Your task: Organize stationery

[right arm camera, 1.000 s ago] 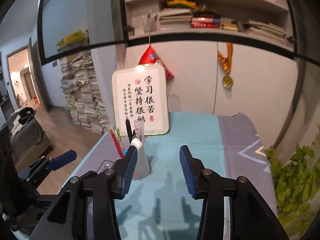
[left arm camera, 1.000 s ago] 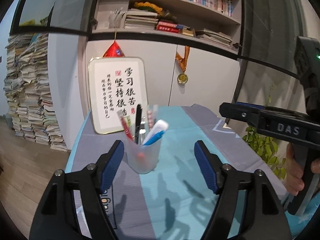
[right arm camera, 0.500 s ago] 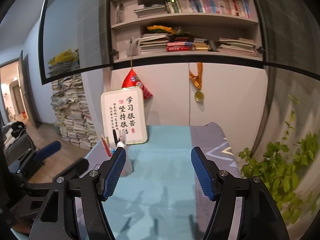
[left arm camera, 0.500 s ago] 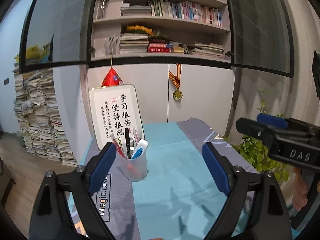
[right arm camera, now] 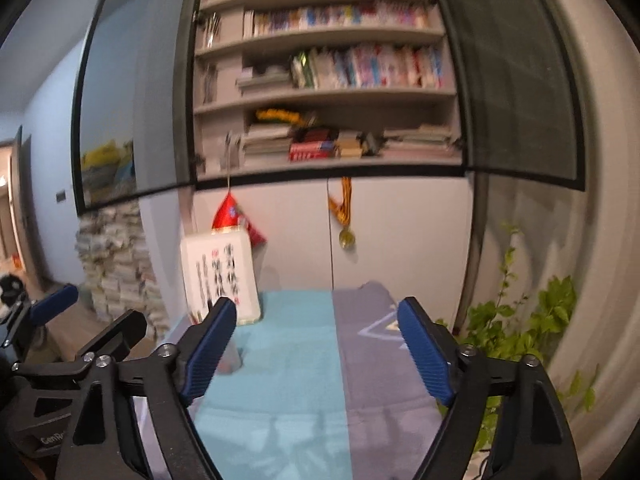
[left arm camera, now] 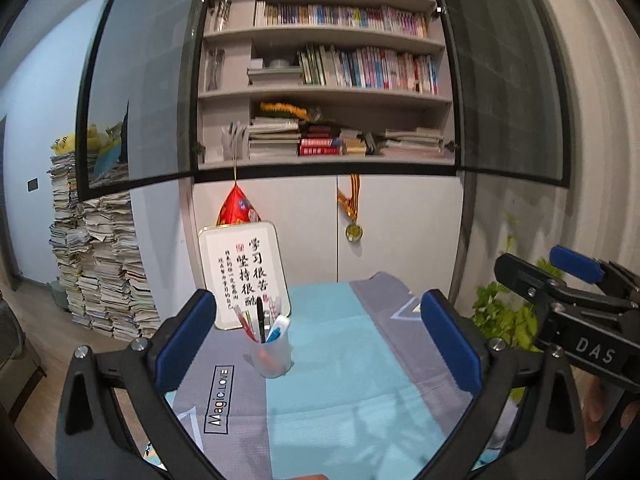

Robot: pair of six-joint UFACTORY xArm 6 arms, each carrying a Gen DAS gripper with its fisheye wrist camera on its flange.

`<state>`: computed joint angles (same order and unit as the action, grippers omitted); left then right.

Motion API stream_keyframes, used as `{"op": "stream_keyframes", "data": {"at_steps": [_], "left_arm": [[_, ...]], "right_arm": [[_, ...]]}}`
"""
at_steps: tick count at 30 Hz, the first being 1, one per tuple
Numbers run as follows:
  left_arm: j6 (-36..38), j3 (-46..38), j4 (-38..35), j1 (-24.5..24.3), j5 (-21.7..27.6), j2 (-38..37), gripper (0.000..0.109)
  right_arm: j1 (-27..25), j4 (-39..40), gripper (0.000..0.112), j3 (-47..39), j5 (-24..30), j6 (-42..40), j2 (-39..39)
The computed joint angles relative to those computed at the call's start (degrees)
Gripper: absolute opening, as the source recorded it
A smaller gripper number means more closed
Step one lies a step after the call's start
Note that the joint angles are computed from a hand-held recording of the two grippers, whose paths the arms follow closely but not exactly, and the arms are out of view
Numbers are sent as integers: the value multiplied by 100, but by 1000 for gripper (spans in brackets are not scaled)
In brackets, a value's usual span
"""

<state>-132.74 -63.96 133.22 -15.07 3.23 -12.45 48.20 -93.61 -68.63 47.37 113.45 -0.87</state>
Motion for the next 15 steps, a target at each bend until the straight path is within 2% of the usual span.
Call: {"op": "stream_keyframes", "data": {"at_steps": [3, 15], "left_arm": [[-35, 156, -22, -36, 35, -218, 102], [-130, 420, 74, -115, 146, -532, 102]], "right_arm": [[174, 1, 86, 154, 253, -13, -167], [376, -5, 86, 273, 399, -72, -292]]}}
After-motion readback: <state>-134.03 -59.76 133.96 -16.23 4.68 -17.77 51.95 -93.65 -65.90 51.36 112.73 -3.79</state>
